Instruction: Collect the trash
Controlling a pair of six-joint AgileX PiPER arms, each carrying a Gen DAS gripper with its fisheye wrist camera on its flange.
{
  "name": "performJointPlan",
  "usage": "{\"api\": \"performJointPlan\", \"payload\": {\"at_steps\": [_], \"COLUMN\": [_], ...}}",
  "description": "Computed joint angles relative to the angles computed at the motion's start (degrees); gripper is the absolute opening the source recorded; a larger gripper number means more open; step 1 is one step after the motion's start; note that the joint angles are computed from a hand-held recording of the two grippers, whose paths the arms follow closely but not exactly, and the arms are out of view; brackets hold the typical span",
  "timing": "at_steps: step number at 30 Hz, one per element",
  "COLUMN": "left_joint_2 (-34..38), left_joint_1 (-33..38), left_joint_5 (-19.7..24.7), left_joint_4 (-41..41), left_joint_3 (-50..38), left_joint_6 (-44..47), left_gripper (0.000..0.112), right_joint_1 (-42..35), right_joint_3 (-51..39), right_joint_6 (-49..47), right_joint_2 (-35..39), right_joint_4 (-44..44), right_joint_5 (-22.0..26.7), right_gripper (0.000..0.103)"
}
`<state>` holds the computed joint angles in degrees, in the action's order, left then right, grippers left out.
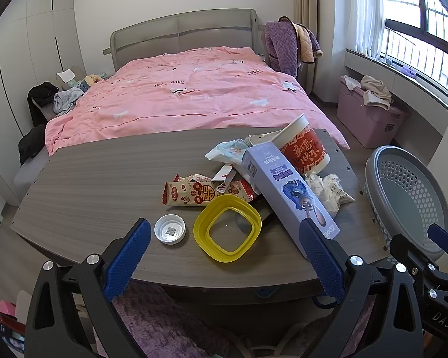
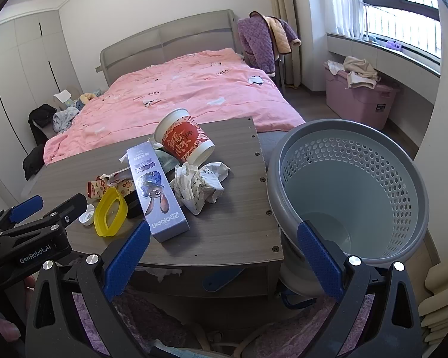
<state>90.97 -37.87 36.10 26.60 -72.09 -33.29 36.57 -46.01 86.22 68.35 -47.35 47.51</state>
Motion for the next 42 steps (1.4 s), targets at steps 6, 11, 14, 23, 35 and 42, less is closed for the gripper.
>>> {"api": "performJointPlan", "payload": {"at_steps": [6, 11, 14, 23, 35, 42], "left_joint_2": [0.02, -0.01, 0.01, -0.03, 0.04, 0.37], "left_joint_1": [0.02, 0.01, 0.01, -0.03, -0.05, 0.44], "left_joint_5": [0.01, 0.01, 0.01, -0.03, 0.00, 0.26], "left_joint_4": [-0.07, -0.04, -0.05, 0.03, 0.07, -0.90], "left_joint_3": [-0.04, -0.01, -0.02, 0.08, 0.01, -0.34], "left_joint_6": [0.13, 0.02, 0.08, -0.04, -0.11, 0.60], "left_gripper": [0.095, 0.095, 0.095, 0.095, 0.095, 0.095], "right_joint_1": [-0.16, 0.19, 0.19, 0.15, 0.08, -0.40], "right_joint_3": [0.05, 0.15, 0.14, 0.16, 0.18, 0.36], "right_joint_6": [-0.22, 0.37, 0.21, 0.26, 0.20, -0.29], "right_joint_2": [-0.13, 0.05, -0.11, -0.05, -0.10, -0.24], "right_joint_4": [0.08, -0.32, -0.21, -0.22, -0.22, 0.40], "right_joint_5": [-0.05, 0.05, 0.12, 0.02, 0.00, -0.89], "right_gripper": [0.097, 0.097, 0.097, 0.097, 0.097, 0.097]}}
